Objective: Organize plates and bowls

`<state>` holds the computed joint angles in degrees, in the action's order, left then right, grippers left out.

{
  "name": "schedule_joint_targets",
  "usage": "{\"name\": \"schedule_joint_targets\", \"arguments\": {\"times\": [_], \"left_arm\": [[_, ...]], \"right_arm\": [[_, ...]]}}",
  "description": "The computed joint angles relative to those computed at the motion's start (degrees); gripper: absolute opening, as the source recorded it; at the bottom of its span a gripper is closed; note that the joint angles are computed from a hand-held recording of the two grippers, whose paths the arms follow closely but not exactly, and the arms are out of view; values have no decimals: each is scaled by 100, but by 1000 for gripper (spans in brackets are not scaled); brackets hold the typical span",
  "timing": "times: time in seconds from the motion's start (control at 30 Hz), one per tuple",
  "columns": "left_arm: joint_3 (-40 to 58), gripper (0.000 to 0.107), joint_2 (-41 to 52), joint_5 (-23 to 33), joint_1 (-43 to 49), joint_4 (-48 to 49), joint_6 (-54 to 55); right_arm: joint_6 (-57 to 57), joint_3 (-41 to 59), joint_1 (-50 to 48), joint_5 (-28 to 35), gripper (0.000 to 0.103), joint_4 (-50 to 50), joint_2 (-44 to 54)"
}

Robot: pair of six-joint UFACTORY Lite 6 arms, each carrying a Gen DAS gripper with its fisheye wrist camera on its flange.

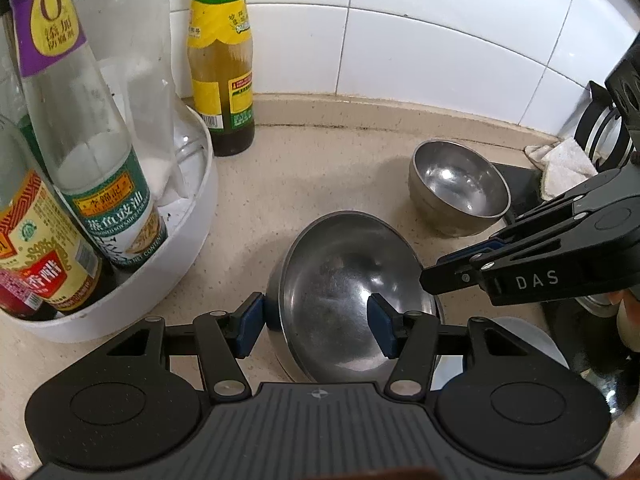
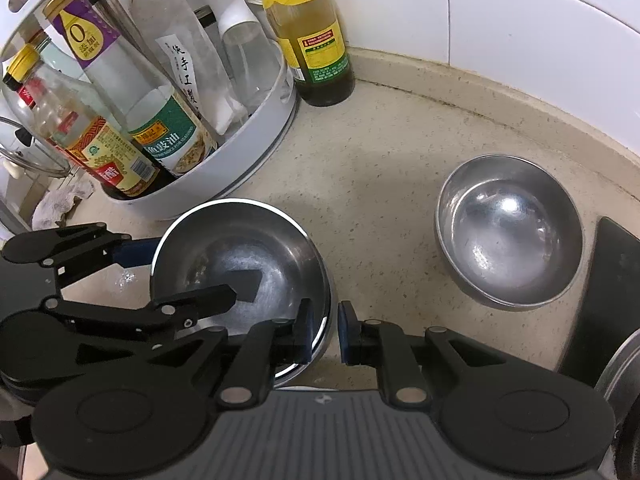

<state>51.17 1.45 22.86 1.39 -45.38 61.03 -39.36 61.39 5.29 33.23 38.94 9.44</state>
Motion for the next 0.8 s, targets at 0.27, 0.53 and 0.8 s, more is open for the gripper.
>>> {"name": "schedule_joint_targets", "arguments": {"times": [0.27,0.53,0.8], "left_arm": [[-167,69,-229,-403,-184,65,98],[-223,81,-458,-739,-443,367,-129],[77,91,-391,-1070,-1078,2166,-2040]], "right_arm": [[-66,-41,-66,7,14,72,-44],[-223,-95,-280,75,17,224,-142],[-335,-191,-774,88,25,298,-411]]}}
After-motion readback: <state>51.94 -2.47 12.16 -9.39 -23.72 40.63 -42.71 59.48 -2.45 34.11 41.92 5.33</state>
